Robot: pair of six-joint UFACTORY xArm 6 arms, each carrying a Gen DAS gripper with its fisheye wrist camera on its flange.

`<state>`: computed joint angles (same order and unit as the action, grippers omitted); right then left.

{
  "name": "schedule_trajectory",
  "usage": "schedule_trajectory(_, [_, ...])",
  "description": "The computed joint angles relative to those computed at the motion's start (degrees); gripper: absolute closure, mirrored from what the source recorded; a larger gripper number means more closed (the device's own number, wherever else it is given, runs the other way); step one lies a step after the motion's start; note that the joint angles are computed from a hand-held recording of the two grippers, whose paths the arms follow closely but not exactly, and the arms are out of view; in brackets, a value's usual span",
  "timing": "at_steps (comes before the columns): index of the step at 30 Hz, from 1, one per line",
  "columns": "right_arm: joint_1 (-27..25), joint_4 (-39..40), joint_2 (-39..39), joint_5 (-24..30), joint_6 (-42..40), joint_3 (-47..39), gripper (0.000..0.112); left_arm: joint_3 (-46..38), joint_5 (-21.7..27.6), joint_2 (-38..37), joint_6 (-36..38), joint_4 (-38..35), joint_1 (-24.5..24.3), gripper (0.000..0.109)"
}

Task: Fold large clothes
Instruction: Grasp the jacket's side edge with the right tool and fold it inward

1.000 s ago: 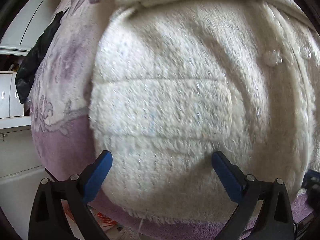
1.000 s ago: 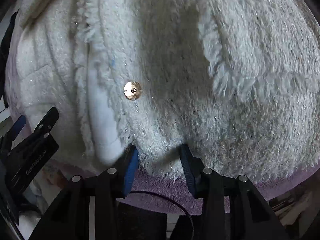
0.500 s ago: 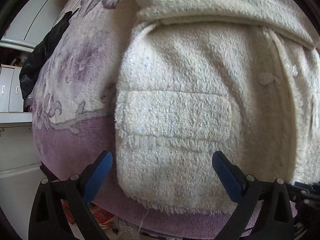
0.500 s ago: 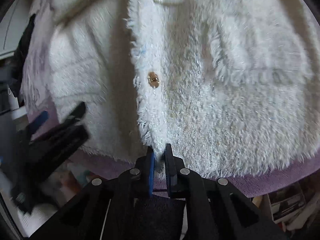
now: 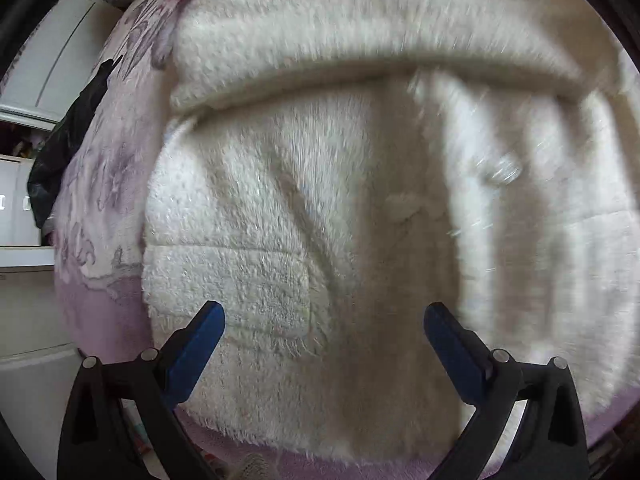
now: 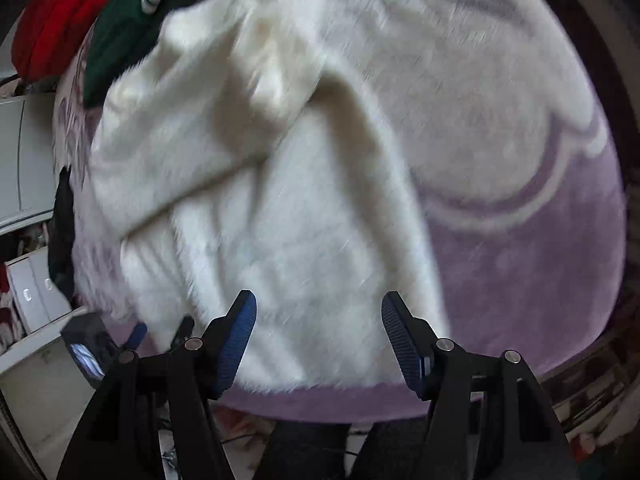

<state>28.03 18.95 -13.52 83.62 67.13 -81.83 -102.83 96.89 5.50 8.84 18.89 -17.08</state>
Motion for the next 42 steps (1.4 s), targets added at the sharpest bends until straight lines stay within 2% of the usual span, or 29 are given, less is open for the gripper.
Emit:
schedule_trajectory(2, [-4.31, -1.50, -0.19, 0.97, -5.32, 0.40, 0.045, 4.22, -0.01, -0.16, -3.13, 3.02, 0.40, 0.006])
schedule_trajectory(4, [-10.08, -0.78, 0.73, -1.82, -14.40, 4.55, 0.045, 2.85, 1.25, 0.80, -6.34, 0.91, 2.36, 0.006])
schedule_trajectory(6, [-12.18, -0.28, 4.30, -6.46, -20.57, 6.62, 0.045, 1.89, 2.27, 1.29, -8.28, 2.97, 1.67, 0.006])
schedule_trajectory(8, [-13.27, 1.07, 11.28, -8.64, -29.53, 3.51, 0.045, 2.10, 2.68, 1.44, -9.53, 5.43, 0.37, 0.006])
schedule_trajectory(12, [-13.35, -0.89, 23.49, -9.15, -42.10, -4.22, 0.046, 3.44, 2.76, 1.86, -12.66, 11.00, -3.11, 0.006])
schedule_trajectory(13, [-12.95, -2.56, 25.47, -9.18, -43.11, -5.70, 0.056, 3.57, 2.90, 1.96, -13.25, 11.73, -3.53, 0.006])
schedule_trajectory(15, [-13.13, -7.75, 26.55, -12.94, -40.90, -5.05, 0.057, 2.42, 4.11, 2.55, -13.68, 12.41, -3.80, 0.006])
schedule_trajectory(18, [-16.06, -2.12, 26.29, -13.88, -38.51, -3.03, 0.057, -3.27, 8.32, 5.06, -13.70, 14.29, -4.56, 0.006])
schedule_trajectory(20, [-16.94, 0.65, 24.73, -12.63, -40.40, -2.17, 0.054, -7.78, 10.75, 5.61, -13.34, 17.55, -6.28, 0.006])
schedule_trajectory(23, [-19.02, 2.25, 17.95, -7.68, -42.34, 1.88, 0.053, -15.07, 14.25, 6.45, -12.87, 21.95, -10.46, 0.006])
schedule_trajectory(24, [-19.73, 1.67, 14.49, -6.43, -42.44, 4.23, 0.051, -19.01, 16.41, 7.51, -12.41, 23.06, -13.06, 0.006])
schedule_trajectory(26, [-21.19, -1.10, 7.59, -2.87, -41.51, 8.36, 0.046, -21.89, 18.15, 7.87, -12.46, 24.47, -18.01, 0.006])
schedule_trajectory(28, [-23.10, -3.57, 1.54, 0.55, -39.82, 11.79, 0.046, -23.43, 19.20, 8.66, -12.82, 24.94, -23.83, 0.006])
schedule_trajectory(31, [-27.95, -7.39, -7.76, 7.49, -36.60, 16.55, 0.046, -21.10, 19.40, 8.86, -16.21, 23.79, -33.58, 0.006])
schedule_trajectory(35, [-35.44, -11.17, -15.23, 13.73, -35.84, 20.11, 0.046, -19.39, 18.28, 10.74, -20.80, 18.26, -40.93, 0.006])
schedule_trajectory(38, [-36.90, -14.14, -17.64, 15.28, -35.09, 21.68, 0.046, -15.26, 16.62, 11.37, -23.19, 15.43, -43.78, 0.006])
schedule_trajectory(42, [-38.19, -15.38, -19.92, 15.74, -35.57, 23.52, 0.046, -6.75, 14.06, 10.57, -25.17, 18.17, -44.81, 0.006])
